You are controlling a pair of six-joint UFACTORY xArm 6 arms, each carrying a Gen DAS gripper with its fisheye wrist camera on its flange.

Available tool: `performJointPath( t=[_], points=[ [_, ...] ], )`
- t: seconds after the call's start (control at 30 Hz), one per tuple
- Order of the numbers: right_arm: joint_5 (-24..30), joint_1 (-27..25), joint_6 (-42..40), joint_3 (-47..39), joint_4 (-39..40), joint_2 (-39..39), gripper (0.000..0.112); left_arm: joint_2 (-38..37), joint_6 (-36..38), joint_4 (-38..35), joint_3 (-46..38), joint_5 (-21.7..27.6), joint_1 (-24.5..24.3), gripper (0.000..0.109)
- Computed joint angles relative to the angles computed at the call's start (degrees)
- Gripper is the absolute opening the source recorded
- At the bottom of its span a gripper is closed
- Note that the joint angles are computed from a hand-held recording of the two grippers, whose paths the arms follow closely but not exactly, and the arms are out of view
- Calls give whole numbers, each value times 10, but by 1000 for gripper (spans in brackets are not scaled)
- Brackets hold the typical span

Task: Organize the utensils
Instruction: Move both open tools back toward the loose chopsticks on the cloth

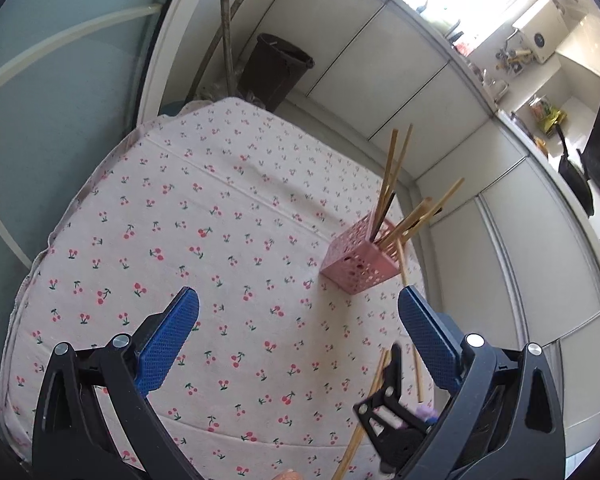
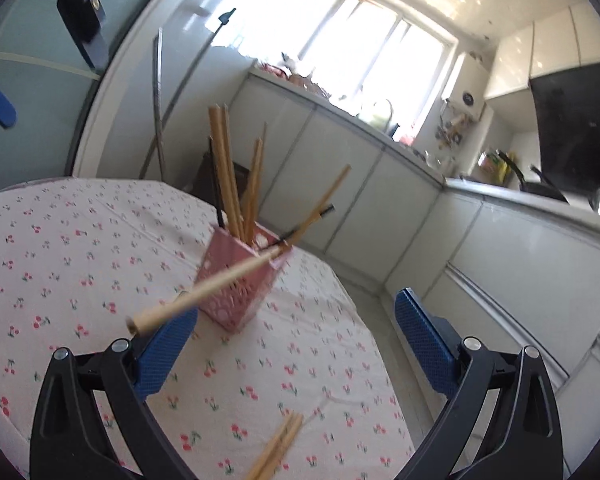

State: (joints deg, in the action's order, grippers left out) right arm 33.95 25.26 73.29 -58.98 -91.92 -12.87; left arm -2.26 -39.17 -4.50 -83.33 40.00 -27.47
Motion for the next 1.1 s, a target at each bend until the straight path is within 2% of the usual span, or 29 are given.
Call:
performJointPath(
  t=[0.07, 0.1, 0.13, 0.17, 0.2, 0.23, 0.3, 0.37, 0.43, 0.53, 0.6, 0.67, 0.8, 0.97, 1.03, 1.1],
  points=[
    [-25, -10, 10, -19, -11, 13, 96, 3, -4, -8, 0, 7, 3, 96],
    [-39, -15, 9, -27, -2, 17, 91, 5, -2, -19, -1, 9, 5, 96],
    [-55, -23, -16, -41, 29, 25, 70, 6, 2, -40, 0, 9, 9, 96],
    [-60, -26, -61, -55, 75, 35, 55, 7, 3, -57, 2, 9, 12, 96],
    [-75, -33, -105, -66, 126, 42, 30, 8, 1, -66, 3, 9, 14, 96],
    [-90, -40, -130, -72, 165, 46, 16, 9, 1, -79, 2, 12, 17, 96],
    [-112, -55, -171, -84, 243, 53, 9, 11, -4, -89, 2, 15, 20, 96],
    [-136, -69, -235, -94, 339, 61, 7, 14, -6, -89, -1, 18, 20, 96],
    [-142, -74, -296, -108, 427, 70, 3, 18, -8, -90, -7, 25, 21, 96],
    [-140, -80, -359, -138, 534, 82, 2, 28, 2, -117, -16, 32, 25, 96],
    [-125, -86, -412, -181, 632, 100, 2, 37, 7, -132, -24, 37, 26, 96],
    [-84, -89, -473, -246, 719, 133, 2, 46, 9, -140, -34, 43, 26, 96],
    [-20, -101, -524, -361, 815, 196, 2, 62, 23, -165, -51, 54, 26, 96],
    [40, -106, -502, -478, 807, 257, 2, 66, 32, -183, -56, 60, 31, 96],
    [31, -112, -504, -493, 833, 257, 2, 63, 42, -195, -53, 53, 34, 96],
    [-1, -119, -494, -478, 846, 232, 4, 61, 53, -197, -53, 44, 32, 96]
  ],
)
